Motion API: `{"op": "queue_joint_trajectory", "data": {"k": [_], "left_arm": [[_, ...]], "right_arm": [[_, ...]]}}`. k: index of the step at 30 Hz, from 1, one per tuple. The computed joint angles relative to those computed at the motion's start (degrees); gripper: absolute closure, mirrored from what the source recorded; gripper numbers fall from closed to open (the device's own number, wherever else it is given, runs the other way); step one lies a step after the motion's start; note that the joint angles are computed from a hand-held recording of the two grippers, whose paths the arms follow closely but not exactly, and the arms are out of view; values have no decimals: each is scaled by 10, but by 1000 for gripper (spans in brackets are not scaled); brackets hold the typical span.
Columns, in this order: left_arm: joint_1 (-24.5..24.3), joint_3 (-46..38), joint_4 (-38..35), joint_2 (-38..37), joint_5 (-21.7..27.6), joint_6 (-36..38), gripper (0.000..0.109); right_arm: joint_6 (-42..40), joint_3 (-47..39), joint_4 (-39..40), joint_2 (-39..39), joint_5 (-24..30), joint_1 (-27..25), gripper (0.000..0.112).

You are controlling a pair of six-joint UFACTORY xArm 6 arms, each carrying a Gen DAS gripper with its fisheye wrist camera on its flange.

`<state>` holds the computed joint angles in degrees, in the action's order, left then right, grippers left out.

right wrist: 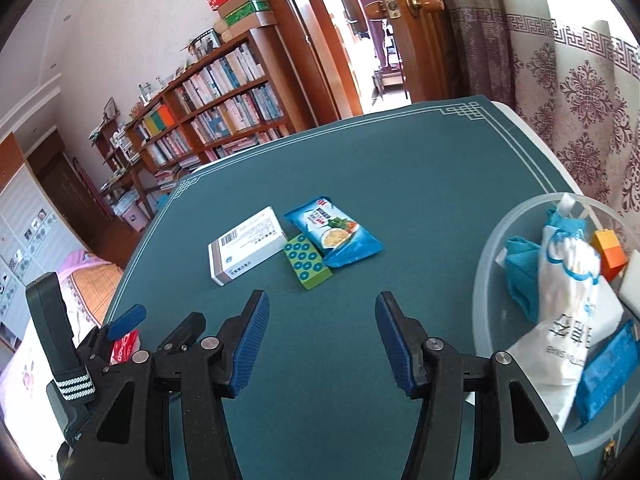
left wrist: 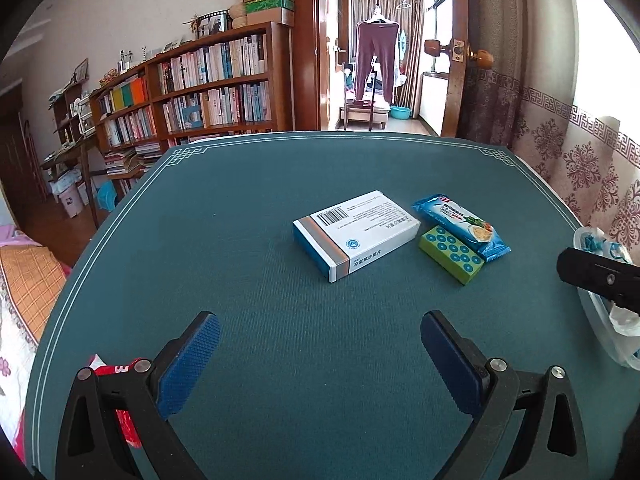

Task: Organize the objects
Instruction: 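Move both tools back toward the medicine box and green brick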

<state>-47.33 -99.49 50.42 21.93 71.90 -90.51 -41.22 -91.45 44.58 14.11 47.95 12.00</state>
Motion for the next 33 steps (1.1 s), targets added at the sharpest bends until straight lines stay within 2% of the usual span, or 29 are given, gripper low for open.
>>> {"op": "queue_joint_trajectory", "data": {"k": [8,14,23,29,31,33], "left_arm": [[10,76,-1,-52,-35,-47,6],[13,100,5,-69,-52,-63,6],[16,125,6,-86,-62,-90,6],[17,134,5,-92,-64,-97,6],[18,137,4,-94,-65,-96,6],[18,139,4,-95,-66,-95,6]], "right_arm": [[38,-52,-42,79,-26,42,55],[65,-105,-86,132,-46,60,55],[40,-112,-93,140,-50,75,55],[57,-109,-134,145,-92,95,57],[68,-110,-154,149,-106,101,60],[84,-104,-186,149,-126,106,72]]}}
